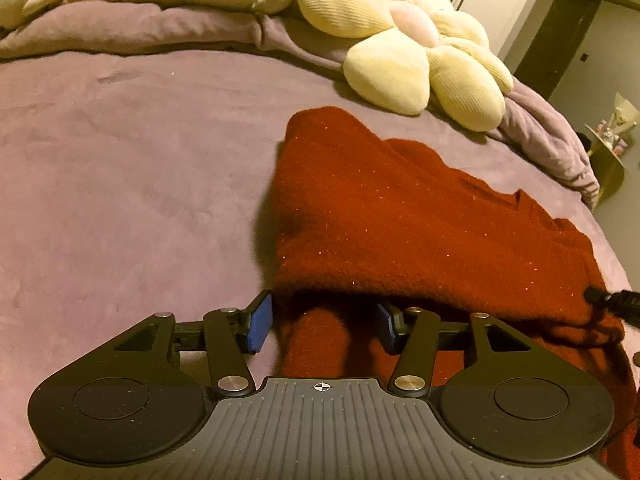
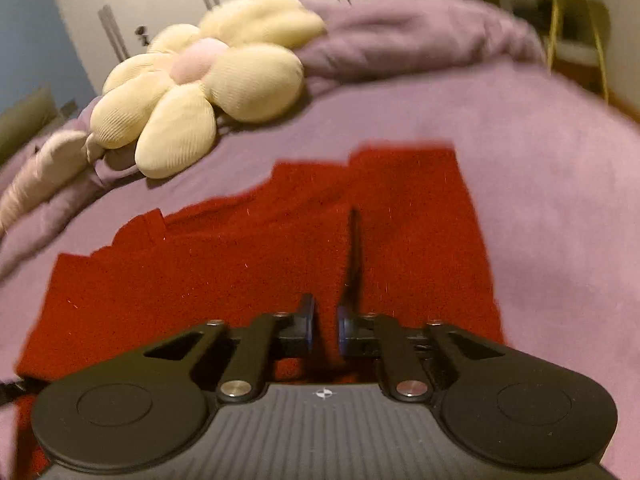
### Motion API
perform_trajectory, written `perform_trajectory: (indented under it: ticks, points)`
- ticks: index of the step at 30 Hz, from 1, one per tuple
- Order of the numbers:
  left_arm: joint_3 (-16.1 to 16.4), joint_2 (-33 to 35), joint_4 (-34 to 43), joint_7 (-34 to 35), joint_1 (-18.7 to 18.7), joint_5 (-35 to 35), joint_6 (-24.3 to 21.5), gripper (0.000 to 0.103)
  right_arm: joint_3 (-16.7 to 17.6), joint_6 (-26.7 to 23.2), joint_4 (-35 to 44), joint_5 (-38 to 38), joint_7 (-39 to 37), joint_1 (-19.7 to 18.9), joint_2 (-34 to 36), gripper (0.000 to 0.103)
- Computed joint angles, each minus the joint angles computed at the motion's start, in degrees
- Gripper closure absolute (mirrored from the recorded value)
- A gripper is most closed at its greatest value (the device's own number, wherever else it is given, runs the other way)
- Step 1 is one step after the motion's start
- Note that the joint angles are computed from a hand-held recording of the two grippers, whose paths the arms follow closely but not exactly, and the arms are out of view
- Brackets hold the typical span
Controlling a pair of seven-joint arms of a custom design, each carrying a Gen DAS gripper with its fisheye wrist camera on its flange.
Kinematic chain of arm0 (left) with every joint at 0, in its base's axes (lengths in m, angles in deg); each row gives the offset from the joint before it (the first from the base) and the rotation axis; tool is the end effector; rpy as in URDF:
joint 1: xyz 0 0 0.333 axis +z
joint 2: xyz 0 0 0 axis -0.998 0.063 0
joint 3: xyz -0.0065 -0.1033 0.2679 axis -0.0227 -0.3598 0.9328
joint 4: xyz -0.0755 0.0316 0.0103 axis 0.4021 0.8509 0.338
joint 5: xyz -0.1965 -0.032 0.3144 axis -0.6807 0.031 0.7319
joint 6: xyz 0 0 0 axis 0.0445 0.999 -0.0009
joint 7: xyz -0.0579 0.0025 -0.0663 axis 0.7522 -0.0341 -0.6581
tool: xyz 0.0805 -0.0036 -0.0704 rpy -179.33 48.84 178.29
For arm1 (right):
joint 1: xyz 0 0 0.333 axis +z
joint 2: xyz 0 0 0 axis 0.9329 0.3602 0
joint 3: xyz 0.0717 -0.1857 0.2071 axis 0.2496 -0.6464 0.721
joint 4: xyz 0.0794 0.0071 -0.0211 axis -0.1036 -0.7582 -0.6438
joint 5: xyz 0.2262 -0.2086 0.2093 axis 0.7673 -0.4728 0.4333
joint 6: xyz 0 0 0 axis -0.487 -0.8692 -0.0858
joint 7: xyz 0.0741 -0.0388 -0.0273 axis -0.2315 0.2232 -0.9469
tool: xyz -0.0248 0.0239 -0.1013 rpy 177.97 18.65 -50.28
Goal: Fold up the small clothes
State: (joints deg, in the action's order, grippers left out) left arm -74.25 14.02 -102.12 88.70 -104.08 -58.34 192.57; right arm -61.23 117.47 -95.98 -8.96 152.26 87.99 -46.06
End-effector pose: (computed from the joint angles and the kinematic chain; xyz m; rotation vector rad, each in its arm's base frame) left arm 0.4480 -0.1323 0.3744 -2.0228 1.7280 -0.9959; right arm 0.4521 0.2681 0.4001 -1.5313 1.9597 -0.4814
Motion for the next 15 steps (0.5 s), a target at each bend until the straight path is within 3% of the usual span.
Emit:
perform_trajectory:
  ticks: [3, 5, 7, 9, 12, 15]
  points:
    - [-3.5, -1.3, -0.6, -1.8, 3.9, 2.1, -0.7, 0.044, 2.2, -8.3, 1.9, -13.7, 6.7, 0.7, -2.2, 0.095]
    - [-2.1, -2.2, -1.1, -1.0, 2.3, 1.8, -0.7, 0.044, 3.3, -14.7, 2.9, -17.9, 7.8, 1.4, -3.0, 0.095]
    - [-4.5, -3.3, -1.9, -1.8, 4.7, 3.4, -0.3, 0.044, 3.6, -19.3, 2.8, -19.6, 7.3, 2.0, -3.6, 0.095]
    - [-7.5, -4.1, -2.2, -3.1, 7.8, 5.1, -0.2, 0.044, 2.7, -18.7, 2.6, -17.9, 5.9, 1.8, -3.4, 0.095]
    - [-8.1, -4.9, -2.1, -4.2, 8.6, 6.6, -0.8, 0.042, 2.1, -18.5, 3.0, -16.8, 3.6, 1.6, -2.4, 0.095]
    - [-12.4, -5.2, -1.6, -6.6, 13.3, 9.6, -1.5, 0.041, 1.6, -18.7, 3.8, -16.1, 2.1, 1.7, -0.8, 0.095]
